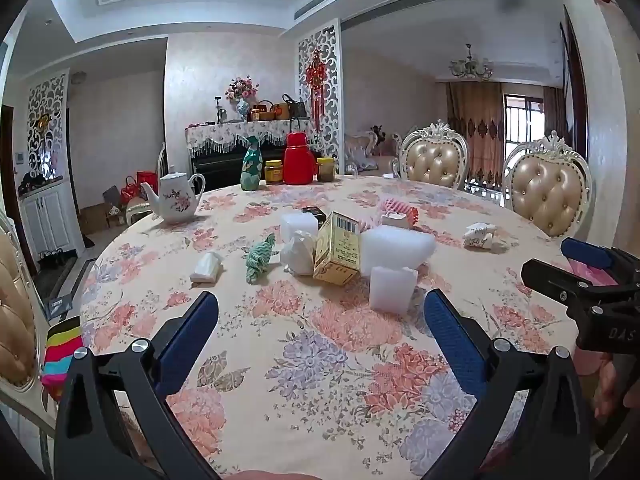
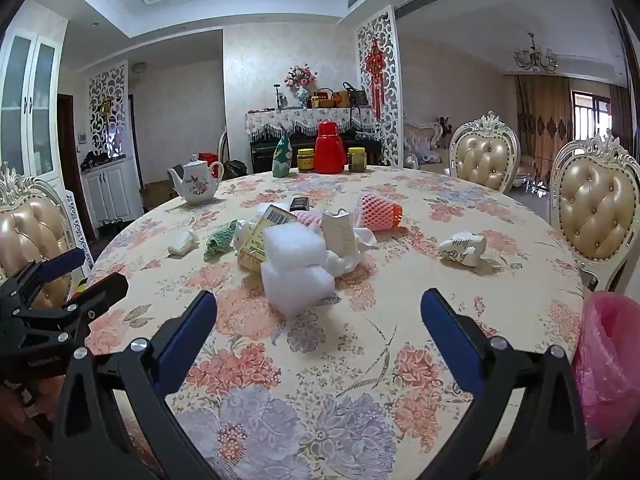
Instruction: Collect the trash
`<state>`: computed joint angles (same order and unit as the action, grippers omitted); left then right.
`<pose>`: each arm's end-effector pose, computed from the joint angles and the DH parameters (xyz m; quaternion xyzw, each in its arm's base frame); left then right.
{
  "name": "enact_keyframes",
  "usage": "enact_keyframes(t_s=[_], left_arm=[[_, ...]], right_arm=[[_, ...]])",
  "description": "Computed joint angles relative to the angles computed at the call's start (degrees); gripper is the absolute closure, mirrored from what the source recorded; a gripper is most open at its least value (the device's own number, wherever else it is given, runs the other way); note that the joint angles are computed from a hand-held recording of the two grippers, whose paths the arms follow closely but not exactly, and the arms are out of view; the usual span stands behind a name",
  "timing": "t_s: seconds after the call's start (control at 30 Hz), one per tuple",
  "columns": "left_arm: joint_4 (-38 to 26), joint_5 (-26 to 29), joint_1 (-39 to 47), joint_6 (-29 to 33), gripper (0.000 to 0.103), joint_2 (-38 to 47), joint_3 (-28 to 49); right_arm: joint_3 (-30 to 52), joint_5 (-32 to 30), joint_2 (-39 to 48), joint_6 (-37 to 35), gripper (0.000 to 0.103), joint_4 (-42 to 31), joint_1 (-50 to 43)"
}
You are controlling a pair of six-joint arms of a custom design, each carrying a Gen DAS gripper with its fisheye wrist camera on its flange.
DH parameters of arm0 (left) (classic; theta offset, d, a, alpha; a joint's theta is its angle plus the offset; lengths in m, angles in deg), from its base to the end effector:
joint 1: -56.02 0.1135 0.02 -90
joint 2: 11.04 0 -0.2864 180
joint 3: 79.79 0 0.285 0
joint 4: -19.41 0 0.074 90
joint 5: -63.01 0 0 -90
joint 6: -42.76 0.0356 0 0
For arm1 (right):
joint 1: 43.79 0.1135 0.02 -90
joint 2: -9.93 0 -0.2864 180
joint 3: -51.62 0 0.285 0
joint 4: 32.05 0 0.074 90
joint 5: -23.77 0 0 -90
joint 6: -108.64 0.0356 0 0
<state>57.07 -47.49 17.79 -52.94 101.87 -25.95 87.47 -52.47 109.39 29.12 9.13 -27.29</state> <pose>0.3046 -0.2241 0.0937 0.1314 0.8085 -0.0711 0.5692 0.2844 0.0754 0.0993 0.0232 0.8275 0.0320 0.5601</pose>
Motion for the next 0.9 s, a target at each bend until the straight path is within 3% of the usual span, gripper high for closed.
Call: enact_keyframes(t_s=[0.47, 0.9], left_arm=[[-2.92, -1.19, -1.61, -0.81, 0.006, -0.39, 2.12], [-0.68, -0.05, -0.62, -0.33, 0.006, -0.82, 0.19]], right_arm=[[0.11, -0.6, 0.27, 0.26, 0.004, -0.25, -0.17], [0.29, -0.91, 1.13, 0.85, 0.004, 0.55, -0.19]])
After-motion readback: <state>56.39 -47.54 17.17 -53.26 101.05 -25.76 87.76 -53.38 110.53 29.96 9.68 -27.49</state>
